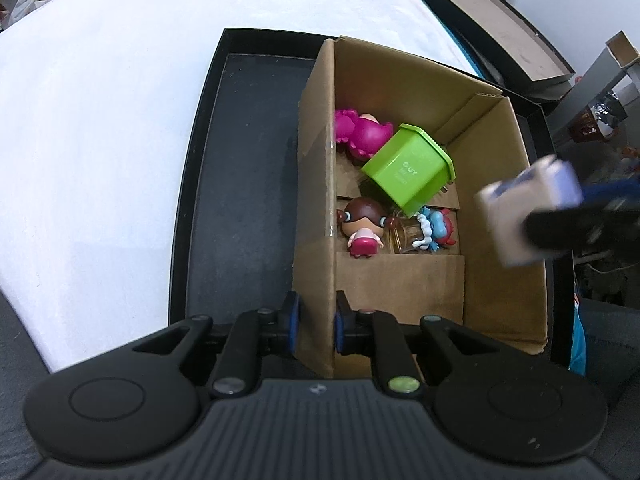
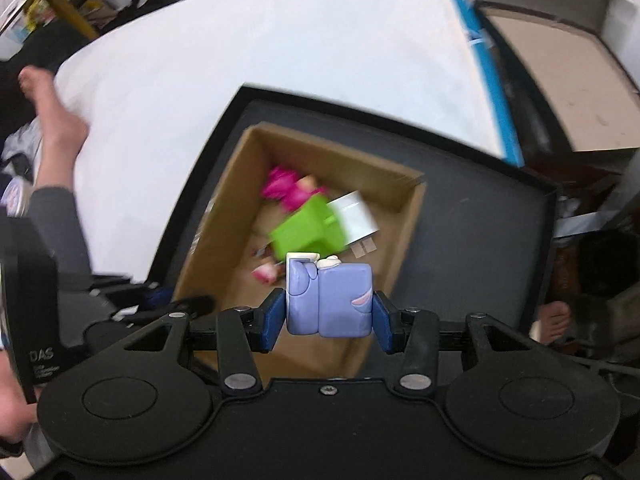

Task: Organize rigid objects
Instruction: 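Carry the lavender cube into the box and open the right gripper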

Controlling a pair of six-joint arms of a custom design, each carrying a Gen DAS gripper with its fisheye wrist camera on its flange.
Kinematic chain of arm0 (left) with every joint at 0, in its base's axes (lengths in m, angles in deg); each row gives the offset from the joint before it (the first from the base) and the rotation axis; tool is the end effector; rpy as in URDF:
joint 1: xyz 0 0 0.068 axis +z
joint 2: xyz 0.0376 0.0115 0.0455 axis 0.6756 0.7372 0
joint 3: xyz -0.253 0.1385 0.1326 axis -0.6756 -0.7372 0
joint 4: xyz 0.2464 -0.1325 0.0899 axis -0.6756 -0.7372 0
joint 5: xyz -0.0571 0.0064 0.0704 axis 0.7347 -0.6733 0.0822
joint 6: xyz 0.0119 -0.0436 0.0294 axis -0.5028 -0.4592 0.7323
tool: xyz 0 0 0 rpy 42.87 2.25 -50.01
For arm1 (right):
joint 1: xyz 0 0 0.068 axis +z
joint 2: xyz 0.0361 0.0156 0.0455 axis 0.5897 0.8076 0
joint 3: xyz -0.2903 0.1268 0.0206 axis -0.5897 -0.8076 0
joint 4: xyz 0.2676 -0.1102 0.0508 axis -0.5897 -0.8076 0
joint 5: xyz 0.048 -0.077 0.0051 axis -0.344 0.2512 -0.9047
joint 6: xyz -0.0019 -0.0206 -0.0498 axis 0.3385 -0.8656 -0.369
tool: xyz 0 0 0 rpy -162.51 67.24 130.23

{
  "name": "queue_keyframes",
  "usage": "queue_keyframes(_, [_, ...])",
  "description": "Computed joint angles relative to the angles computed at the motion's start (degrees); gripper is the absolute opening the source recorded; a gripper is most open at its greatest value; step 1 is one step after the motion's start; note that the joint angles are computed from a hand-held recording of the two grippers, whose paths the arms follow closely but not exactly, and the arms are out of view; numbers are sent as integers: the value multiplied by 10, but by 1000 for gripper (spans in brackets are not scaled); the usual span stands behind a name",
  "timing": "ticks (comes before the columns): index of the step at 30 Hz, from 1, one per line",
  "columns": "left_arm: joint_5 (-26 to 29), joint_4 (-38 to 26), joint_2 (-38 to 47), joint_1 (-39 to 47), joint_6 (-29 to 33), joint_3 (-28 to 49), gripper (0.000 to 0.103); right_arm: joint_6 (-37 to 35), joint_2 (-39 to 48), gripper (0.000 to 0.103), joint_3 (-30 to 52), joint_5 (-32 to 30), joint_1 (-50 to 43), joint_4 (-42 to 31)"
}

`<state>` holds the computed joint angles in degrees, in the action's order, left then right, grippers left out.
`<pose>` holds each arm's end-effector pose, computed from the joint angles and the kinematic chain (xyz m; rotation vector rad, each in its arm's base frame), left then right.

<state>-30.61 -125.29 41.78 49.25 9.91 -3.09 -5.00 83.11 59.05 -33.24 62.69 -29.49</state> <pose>0.1819 0.0140 0.1661 -0.1379 2.8604 -0.2825 0.2692 0.1368 0.2473 -0.6618 2.8860 0.1519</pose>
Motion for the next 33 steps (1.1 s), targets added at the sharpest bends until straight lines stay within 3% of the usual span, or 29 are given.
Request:
queue_keyframes(20, [77, 2, 19, 77, 38, -6, 18, 144, 86, 45, -54, -37, 51, 79])
queue_keyframes(25, [72, 5, 15, 69, 36, -9, 19, 169, 98, 45, -54, -107, 32, 89])
queue_keyframes(33, [44, 4, 16, 38, 15, -1, 17, 150, 61, 46, -50, -91, 23, 66])
